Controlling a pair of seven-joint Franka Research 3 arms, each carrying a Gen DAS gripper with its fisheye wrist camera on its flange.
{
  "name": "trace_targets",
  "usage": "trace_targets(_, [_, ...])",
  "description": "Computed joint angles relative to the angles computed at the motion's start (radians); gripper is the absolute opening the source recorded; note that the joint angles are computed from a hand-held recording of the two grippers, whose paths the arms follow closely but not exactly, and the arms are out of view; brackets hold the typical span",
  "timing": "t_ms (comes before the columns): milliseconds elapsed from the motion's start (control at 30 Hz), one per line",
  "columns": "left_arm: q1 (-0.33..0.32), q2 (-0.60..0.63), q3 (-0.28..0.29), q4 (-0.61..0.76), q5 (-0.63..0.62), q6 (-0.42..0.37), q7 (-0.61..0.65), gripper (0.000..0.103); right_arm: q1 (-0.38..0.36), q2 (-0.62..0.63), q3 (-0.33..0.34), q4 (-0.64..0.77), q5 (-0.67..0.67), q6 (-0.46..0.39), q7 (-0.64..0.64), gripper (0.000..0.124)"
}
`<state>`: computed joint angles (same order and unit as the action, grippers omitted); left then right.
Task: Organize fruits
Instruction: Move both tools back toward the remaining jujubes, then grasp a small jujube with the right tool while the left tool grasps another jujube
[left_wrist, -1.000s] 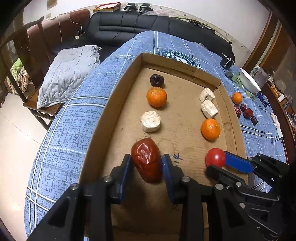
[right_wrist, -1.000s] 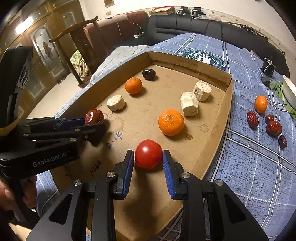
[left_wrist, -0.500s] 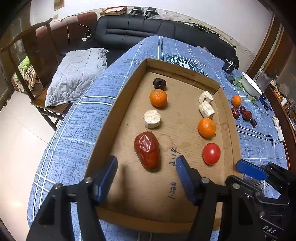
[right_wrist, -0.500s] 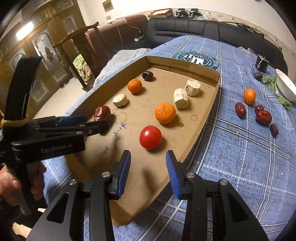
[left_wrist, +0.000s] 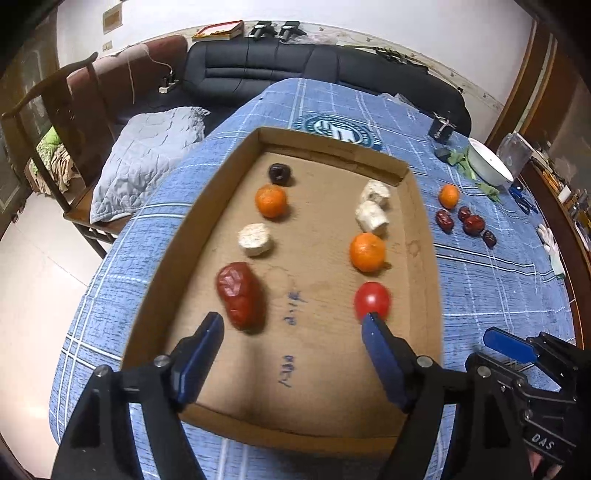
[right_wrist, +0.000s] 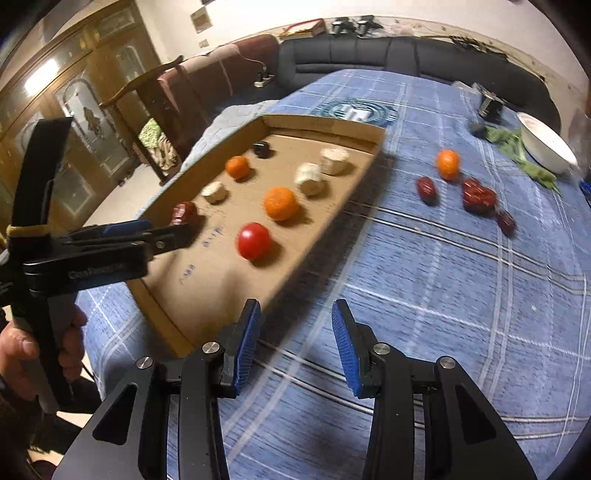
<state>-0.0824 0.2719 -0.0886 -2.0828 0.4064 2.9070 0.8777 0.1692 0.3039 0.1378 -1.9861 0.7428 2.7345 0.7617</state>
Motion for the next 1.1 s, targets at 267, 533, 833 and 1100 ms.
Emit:
trace_targets(267, [-0.056, 0.017, 0.000, 0.057, 0.053, -0.063, -0.051, 0.086, -0.034, 0.012, -0.044, -0.003, -0.027, -0.007, 0.042, 0.041])
trace_targets(533, [-0.111, 0.044, -0.009, 0.133, 0.124, -0.137, -0.087, 0.090, -0.106, 0.117, -0.076, 0.139, -0.082, -0.008, 0.122, 0.062])
trace_targets(833, [-0.158, 0.104, -0.021, 0.251, 0.161, -0.236, -0.100, 0.091, -0.172, 0.339, -0.049, 0.456, -0.146, -0.077, 0.149, 0.058])
trace_targets(1100, [-0.194, 0.198, -0.032, 0.392, 0.144, -0.321, -0.067, 0.091, -0.186, 0.429, -0.025, 0.568, -0.204, -0.109, 0.084, 0.022])
